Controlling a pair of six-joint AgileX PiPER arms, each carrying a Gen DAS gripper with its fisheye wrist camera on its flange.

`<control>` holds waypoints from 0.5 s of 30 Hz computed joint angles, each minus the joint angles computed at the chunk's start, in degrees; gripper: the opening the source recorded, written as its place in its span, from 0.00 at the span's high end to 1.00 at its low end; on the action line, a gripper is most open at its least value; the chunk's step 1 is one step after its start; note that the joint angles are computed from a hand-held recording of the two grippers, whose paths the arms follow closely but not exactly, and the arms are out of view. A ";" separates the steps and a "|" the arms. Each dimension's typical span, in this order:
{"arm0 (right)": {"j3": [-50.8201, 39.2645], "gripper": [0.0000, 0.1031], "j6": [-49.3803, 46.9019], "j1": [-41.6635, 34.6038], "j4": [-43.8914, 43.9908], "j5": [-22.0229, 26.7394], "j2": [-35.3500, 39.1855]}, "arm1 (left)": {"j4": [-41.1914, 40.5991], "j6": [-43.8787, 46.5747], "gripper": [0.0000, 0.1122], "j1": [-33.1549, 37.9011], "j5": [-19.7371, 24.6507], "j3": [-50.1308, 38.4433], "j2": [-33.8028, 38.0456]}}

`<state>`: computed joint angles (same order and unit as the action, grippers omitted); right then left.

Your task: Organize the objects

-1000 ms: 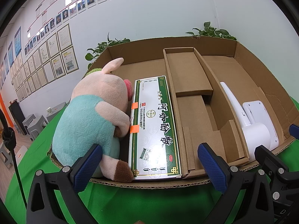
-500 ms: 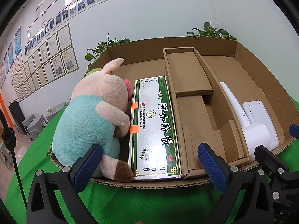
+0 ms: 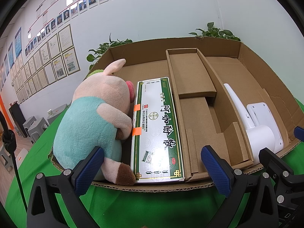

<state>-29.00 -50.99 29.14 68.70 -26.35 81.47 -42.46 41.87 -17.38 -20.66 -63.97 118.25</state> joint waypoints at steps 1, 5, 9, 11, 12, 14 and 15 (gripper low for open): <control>0.00 0.01 -0.04 0.02 0.06 -0.01 -0.01 | 0.00 0.00 0.08 0.00 0.00 0.00 0.00; 0.00 0.01 -0.07 0.02 0.08 -0.01 -0.02 | -0.05 0.03 0.08 -0.02 -0.01 -0.05 0.05; 0.01 0.01 -0.07 -0.01 0.06 0.02 -0.04 | -0.02 0.01 0.08 -0.01 -0.01 -0.03 0.03; 0.01 0.01 -0.07 -0.01 0.06 0.02 -0.04 | -0.01 -0.01 0.08 -0.02 -0.03 -0.04 0.05; 0.02 0.01 -0.08 -0.03 0.05 0.04 -0.07 | -0.02 0.00 0.08 -0.01 -0.03 -0.02 0.03; 0.02 0.01 -0.08 -0.03 0.05 0.04 -0.07 | -0.72 0.49 0.08 -0.25 -0.55 0.09 0.01; 0.03 0.01 -0.15 -0.03 0.12 0.03 -0.08 | -0.69 0.45 0.08 -0.26 -0.51 0.05 0.03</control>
<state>-28.97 -51.15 29.12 68.82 -26.32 81.39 -43.15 42.32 -17.64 -21.17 -63.92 118.28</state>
